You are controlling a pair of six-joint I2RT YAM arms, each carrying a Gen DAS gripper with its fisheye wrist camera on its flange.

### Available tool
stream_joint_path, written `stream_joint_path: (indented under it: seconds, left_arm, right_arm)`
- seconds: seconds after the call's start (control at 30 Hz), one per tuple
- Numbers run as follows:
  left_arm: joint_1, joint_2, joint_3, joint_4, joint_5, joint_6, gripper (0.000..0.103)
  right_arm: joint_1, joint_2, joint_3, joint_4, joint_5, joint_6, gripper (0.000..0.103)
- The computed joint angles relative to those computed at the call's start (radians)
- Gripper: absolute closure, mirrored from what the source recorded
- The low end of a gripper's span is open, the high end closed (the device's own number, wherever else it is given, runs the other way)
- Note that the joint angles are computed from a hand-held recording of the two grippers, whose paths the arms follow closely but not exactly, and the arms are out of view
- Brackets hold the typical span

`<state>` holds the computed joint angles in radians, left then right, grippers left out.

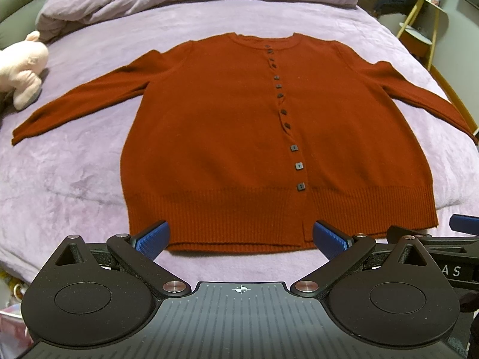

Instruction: Fold small clothes

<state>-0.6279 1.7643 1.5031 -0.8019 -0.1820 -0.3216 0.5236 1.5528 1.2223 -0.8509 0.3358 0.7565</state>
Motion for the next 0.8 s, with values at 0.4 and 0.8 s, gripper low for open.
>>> stream_joint_path:
  seconds: [0.4, 0.8]
  left_arm:
    - [0.004, 0.01, 0.011, -0.01, 0.007, -0.003, 0.0]
    - [0.01, 0.022, 0.012, -0.014, 0.024, -0.012, 0.0]
  right_arm:
    - [-0.009, 0.0, -0.003, 0.001, -0.011, -0.006, 0.004]
    - [-0.025, -0.006, -0.017, 0.014, -0.021, -0.002, 0.004]
